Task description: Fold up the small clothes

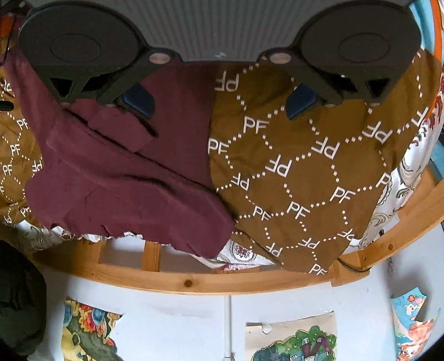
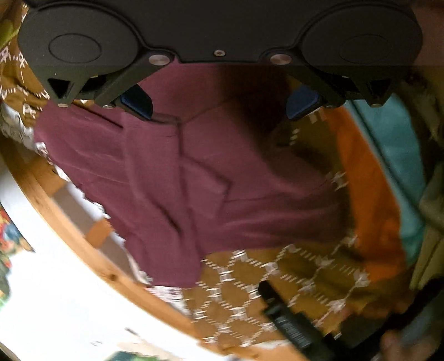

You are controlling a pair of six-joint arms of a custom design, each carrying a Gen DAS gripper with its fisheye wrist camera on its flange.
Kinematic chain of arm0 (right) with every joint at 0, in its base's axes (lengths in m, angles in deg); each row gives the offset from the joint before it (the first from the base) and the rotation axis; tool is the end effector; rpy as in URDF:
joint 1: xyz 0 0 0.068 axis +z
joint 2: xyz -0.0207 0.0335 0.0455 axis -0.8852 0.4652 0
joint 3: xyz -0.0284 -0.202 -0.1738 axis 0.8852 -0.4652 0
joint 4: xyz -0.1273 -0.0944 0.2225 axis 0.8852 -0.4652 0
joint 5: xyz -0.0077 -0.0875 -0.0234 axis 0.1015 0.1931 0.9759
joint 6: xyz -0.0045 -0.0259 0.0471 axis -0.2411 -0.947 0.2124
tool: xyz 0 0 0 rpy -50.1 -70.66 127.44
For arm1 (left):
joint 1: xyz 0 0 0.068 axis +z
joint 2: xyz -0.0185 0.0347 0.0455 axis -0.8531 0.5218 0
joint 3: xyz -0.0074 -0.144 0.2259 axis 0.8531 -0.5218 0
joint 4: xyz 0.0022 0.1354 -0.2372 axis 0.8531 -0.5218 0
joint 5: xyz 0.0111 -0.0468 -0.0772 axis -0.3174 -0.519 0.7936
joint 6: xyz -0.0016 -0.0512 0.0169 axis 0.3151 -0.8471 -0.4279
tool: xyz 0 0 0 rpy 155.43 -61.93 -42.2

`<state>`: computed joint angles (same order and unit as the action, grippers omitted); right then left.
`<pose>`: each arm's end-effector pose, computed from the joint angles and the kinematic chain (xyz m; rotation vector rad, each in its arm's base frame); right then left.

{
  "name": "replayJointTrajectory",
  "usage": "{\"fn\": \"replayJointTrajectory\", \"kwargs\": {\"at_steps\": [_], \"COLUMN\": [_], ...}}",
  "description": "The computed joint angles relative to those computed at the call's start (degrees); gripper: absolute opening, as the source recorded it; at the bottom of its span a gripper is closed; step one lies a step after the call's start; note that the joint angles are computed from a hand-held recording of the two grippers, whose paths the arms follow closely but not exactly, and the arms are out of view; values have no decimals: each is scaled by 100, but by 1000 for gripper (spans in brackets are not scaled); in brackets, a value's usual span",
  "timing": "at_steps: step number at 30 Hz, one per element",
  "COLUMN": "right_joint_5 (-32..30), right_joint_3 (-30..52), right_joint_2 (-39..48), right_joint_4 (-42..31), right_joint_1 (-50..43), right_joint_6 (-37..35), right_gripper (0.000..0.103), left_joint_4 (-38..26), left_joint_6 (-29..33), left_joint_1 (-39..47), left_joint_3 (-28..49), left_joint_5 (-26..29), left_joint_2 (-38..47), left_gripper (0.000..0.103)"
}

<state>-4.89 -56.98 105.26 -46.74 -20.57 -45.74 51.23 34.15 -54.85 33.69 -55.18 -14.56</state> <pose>0.1441 0.1216 0.1037 -1.2420 1.9212 -0.0386 0.1742 0.0173 0.1549 -0.3008 2.2949 0.1713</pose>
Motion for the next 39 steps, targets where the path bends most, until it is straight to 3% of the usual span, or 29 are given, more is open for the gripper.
{"fn": "replayJointTrajectory", "kwargs": {"at_steps": [3, 6, 11, 18, 23, 27, 31, 32, 35, 39], "right_joint_5": [325, 24, -706, -831, -1561, -1516, -1556, -1638, -2010, -2255], "right_joint_3": [-113, -28, 368, 576, 1015, 1106, 1205, 1236, 1369, 1277], "right_joint_2": [201, 137, 658, 1155, 1528, 1747, 1938, 1965, 2094, 1824], "right_joint_4": [319, 36, -402, -339, -853, -870, -857, -883, -996, -1223], "right_joint_1": [375, 245, -173, -247, -953, -979, -963, -1059, -1518, -1665], "right_joint_6": [101, 329, 780, 886, 1209, 1107, 1090, 1152, 1258, 1125], "right_gripper": [100, 84, 48, 45, 45, 44, 31, 15, 5, 2], "left_joint_4": [57, 147, 373, 546, 539, 545, 552, 553, 567, 629], "left_joint_6": [-8, -9, 43, 96, 134, 150, 133, 138, 158, 185], "left_joint_1": [-6, 4, 178, 468, 478, 428, 373, 380, 424, 510], "left_joint_3": [-34, 1, 47, 202, 266, 311, 330, 321, 321, 328], "left_joint_5": [163, 268, 572, 988, 1023, 985, 929, 925, 938, 955], "left_joint_2": [116, 393, 788, 1515, 1726, 1885, 1959, 1955, 1972, 1979], "left_gripper": [102, 102, 102, 102, 102, 102, 102, 102, 102, 102]}}
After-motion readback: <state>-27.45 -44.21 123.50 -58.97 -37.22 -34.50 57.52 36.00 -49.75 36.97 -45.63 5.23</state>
